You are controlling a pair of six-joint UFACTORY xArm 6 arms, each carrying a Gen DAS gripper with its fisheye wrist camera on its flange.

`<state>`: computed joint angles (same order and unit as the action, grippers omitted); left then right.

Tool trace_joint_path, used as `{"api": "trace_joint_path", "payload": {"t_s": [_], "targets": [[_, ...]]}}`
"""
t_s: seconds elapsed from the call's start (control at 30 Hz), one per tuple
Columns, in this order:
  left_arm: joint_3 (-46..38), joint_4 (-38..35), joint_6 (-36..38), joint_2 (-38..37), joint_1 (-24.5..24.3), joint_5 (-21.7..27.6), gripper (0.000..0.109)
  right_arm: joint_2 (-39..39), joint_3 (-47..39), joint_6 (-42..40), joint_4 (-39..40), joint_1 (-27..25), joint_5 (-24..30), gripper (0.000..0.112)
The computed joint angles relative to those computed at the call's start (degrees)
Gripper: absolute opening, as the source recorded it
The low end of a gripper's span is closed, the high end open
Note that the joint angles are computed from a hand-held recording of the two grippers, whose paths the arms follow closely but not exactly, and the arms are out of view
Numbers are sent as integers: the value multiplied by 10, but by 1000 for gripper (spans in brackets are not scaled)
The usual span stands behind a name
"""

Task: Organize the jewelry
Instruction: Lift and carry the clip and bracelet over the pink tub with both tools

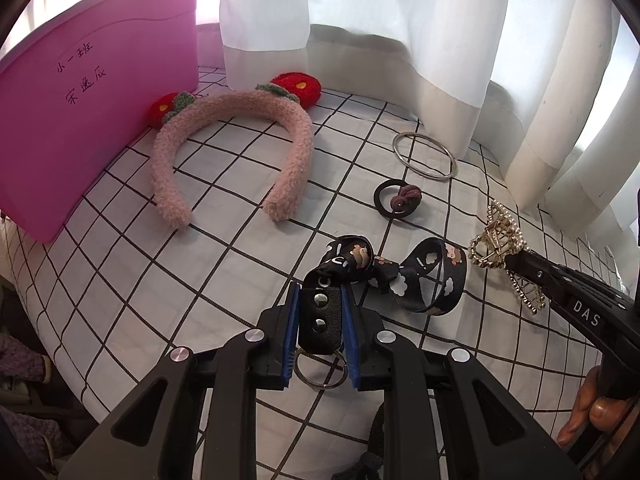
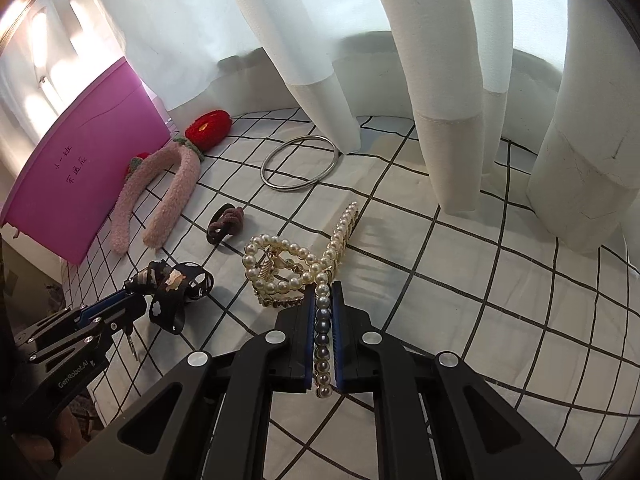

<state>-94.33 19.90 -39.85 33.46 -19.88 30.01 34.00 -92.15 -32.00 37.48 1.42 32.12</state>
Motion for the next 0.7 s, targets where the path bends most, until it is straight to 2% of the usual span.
{"api": "trace_joint_path", "payload": {"t_s": [0.5, 0.7], "targets": [[95, 32, -34, -100, 3, -26, 20, -125, 119, -45, 49, -11, -8, 8], [138, 66, -64, -166, 2, -29, 20, -189, 155, -77, 63, -20, 13, 8]]}}
